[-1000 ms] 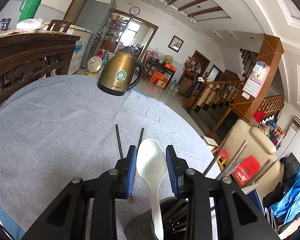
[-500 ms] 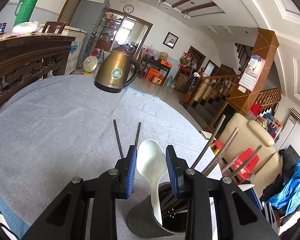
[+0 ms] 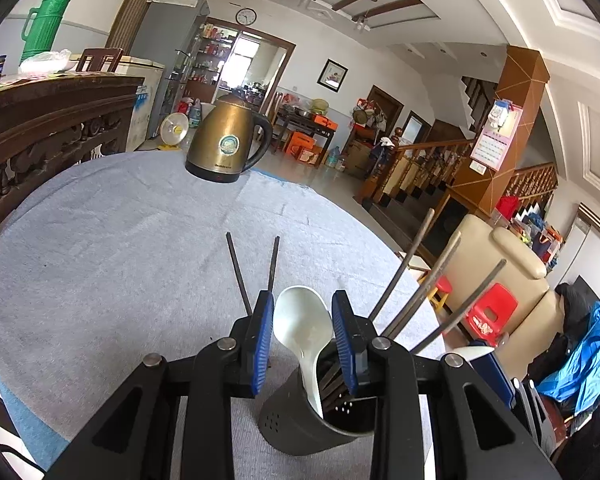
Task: Organize utensils
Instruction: 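Lower both spoons into the mesh cup and open both grippers, then withdraw both open grippers up and away from the mesh cup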
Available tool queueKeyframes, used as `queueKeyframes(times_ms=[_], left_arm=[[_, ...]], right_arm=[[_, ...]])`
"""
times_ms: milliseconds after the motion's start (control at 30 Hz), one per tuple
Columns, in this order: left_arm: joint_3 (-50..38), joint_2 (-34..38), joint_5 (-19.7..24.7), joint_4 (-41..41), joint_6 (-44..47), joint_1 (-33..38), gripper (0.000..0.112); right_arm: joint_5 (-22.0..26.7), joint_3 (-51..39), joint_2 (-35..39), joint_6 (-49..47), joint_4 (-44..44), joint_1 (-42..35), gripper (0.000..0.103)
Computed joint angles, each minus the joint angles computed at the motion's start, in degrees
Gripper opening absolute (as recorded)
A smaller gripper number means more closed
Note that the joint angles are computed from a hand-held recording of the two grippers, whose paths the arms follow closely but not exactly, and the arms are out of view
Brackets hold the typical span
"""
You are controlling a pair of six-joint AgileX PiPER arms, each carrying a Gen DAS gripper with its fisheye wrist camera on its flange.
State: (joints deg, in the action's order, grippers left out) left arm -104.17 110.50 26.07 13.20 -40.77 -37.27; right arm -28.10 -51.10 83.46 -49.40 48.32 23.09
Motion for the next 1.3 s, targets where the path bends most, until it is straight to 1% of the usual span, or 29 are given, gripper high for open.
queueKeyframes(times_ms=[100,200,233,267,300,333,367,433,467,500,533,567,667,833,900,1067,1133,1200,1300], left_arm=[[0.0,0.08,0.43,-2.88,3.0,0.35,0.031],[-0.98,0.61,1.83,-8.11,8.72,0.92,0.031],[-1.08,0.67,2.06,-9.1,9.79,1.09,0.031],[-1.15,0.72,2.36,-10.35,11.18,1.24,0.031],[-1.16,0.65,2.72,-10.73,11.61,1.29,0.031],[-1.22,0.69,2.99,-11.66,12.47,1.55,0.031],[-1.1,0.57,3.11,-12.48,13.14,1.73,0.031],[-0.6,0.17,3.16,-12.09,12.73,1.89,0.034],[-0.4,-0.07,3.22,-11.81,12.39,2.05,0.036],[-0.17,-0.32,3.13,-11.47,11.88,2.19,0.041],[0.13,-0.53,2.9,-10.41,10.7,2.19,0.043],[0.41,-0.81,2.77,-9.23,9.52,2.2,0.044],[0.66,-1.23,2.75,-6.6,7.2,2.39,0.049],[0.69,-1.47,3.26,-3.28,3.83,2.55,0.06],[0.37,-1.26,3.48,-2.66,3.31,2.64,0.062],[0.7,-1.43,4.13,0.63,0.51,2.44,0.064],[0.02,-1.18,5.43,3.24,-1.64,2.13,0.066],[-1.99,-0.4,8.88,7.44,-4.26,1.23,0.067],[-4.36,0.53,12.79,12.55,-6.57,0.08,0.068]], right_arm=[[1.26,-0.58,0.06,-0.23,0.62,-0.43,0.033],[2.67,-0.98,-0.15,-0.89,1.55,-0.93,0.034],[3.17,-1.08,-0.22,-1.01,1.81,-1.16,0.042],[3.95,-1.27,-0.44,-1.05,2.13,-1.57,0.056],[4.14,-1.06,-0.86,0.19,1.41,-1.93,0.061],[3.55,-0.48,-1.34,2.24,-0.07,-2.01,0.062],[3.21,-0.05,-1.81,4.38,-1.86,-2.4,0.062],[2.57,-0.04,-2.29,4.16,-1.28,-2.65,0.062],[2.24,0.02,-2.44,4.45,-1.3,-2.9,0.062],[2.39,-0.18,-2.51,4.44,-1.04,-3.53,0.062],[2.66,-0.41,-2.49,3.87,-0.14,-4.09,0.062],[2.47,-0.34,-2.4,3.6,0.68,-4.24,0.062],[4.71,-1.0,-2.35,4.31,2.45,-6.71,0.062],[8.62,-2.52,-2.06,0.24,10.39,-10.23,0.062],[10.51,-3.23,-1.78,-2.29,14.47,-11.79,0.062],[13.62,-3.21,-1.92,-4.56,19.42,-14.69,0.062],[14.1,-3.33,-1.86,-5.89,21.23,-15.39,0.062],[15.36,-3.74,-1.73,-8.87,24.8,-16.39,0.062],[16.87,-3.98,-1.77,-12.23,28.81,-17.8,0.062]])
